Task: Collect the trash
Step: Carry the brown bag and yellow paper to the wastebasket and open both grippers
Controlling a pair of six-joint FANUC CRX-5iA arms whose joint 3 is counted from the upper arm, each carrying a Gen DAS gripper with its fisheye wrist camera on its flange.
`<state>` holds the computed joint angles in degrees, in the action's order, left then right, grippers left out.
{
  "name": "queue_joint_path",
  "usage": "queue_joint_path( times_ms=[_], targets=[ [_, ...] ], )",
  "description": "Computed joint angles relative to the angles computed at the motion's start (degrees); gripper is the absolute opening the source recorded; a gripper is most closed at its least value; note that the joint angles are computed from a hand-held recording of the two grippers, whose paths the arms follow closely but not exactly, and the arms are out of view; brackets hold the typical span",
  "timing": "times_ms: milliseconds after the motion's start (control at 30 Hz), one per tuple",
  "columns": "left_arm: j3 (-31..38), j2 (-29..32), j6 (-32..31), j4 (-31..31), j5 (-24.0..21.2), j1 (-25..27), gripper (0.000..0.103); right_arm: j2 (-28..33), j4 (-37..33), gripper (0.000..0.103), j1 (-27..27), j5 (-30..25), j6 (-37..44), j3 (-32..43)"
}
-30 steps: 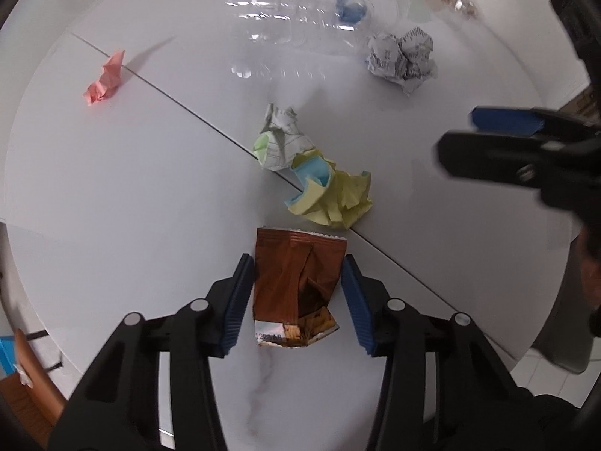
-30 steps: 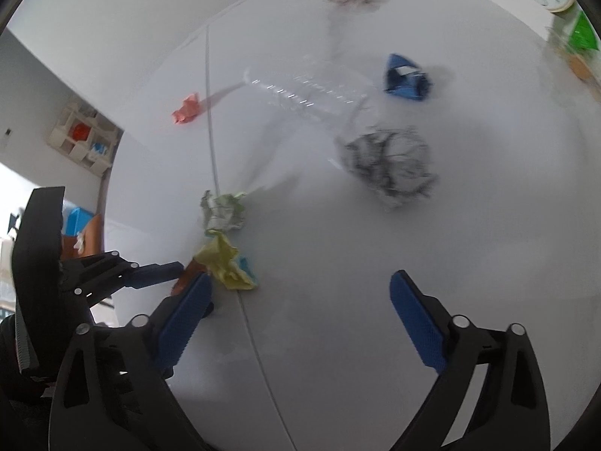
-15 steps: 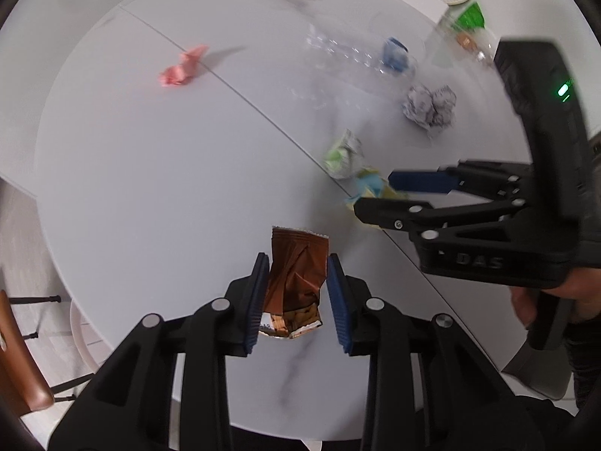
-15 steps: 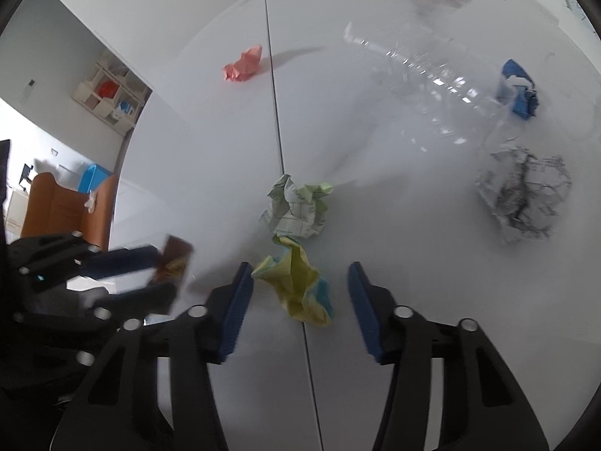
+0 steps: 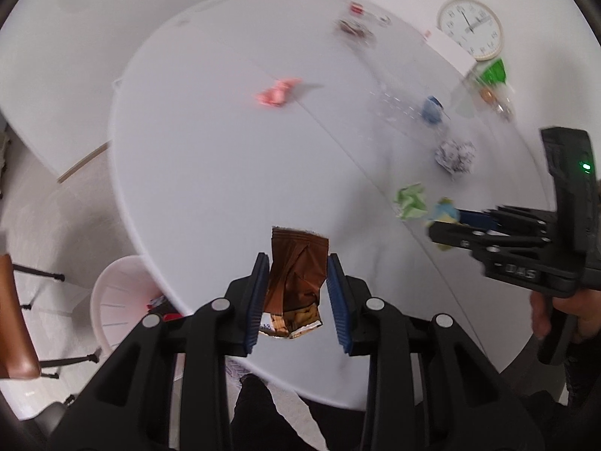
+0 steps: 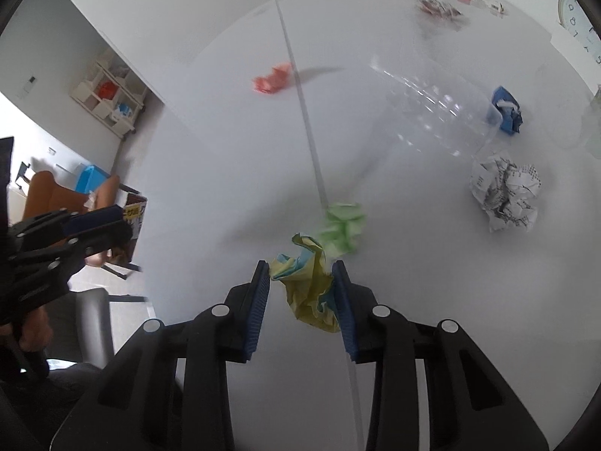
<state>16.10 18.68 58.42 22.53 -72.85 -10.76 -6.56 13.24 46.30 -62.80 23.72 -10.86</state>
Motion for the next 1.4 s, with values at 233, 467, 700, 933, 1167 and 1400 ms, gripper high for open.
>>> queue_joint_path(
  times_ms=[233, 467, 700, 933, 1167, 1400],
  targets=[
    [-3.84, -4.41, -0.48, -3.03, 0.72, 7.26, 0.031, 5.43, -0.38, 0.036, 2.78, 0.73, 1.72, 7.83],
    [-4.77, -4.58, -0.59, -4.74, 0.62, 13.39, 0.031, 14.21, -3.15, 0.037, 4.40, 0.23, 8.97, 18.86],
    [-2.96, -0.18, -0.50, -6.37, 1.10, 15.69, 0.049, 20.90, -3.55, 0.037, 5.63, -2.94, 11.54, 28.02],
    [1.49, 3.97, 5.38, -7.09, -1.81, 18.38, 0.083, 24.21, -2.29, 0.037, 6.85, -5.34, 8.89, 32.29],
    [2.69, 2.87, 7.94, -7.53, -2.11, 21.26, 0.095, 25.96, -2.16, 0.037, 7.59, -5.31, 6.41, 33.59],
    [2.42, -0.15, 6.66, -9.21, -1.30, 22.98, 0.095, 31.07, -4.48, 0.038, 6.93, -3.68, 11.95, 39.10]
  ],
)
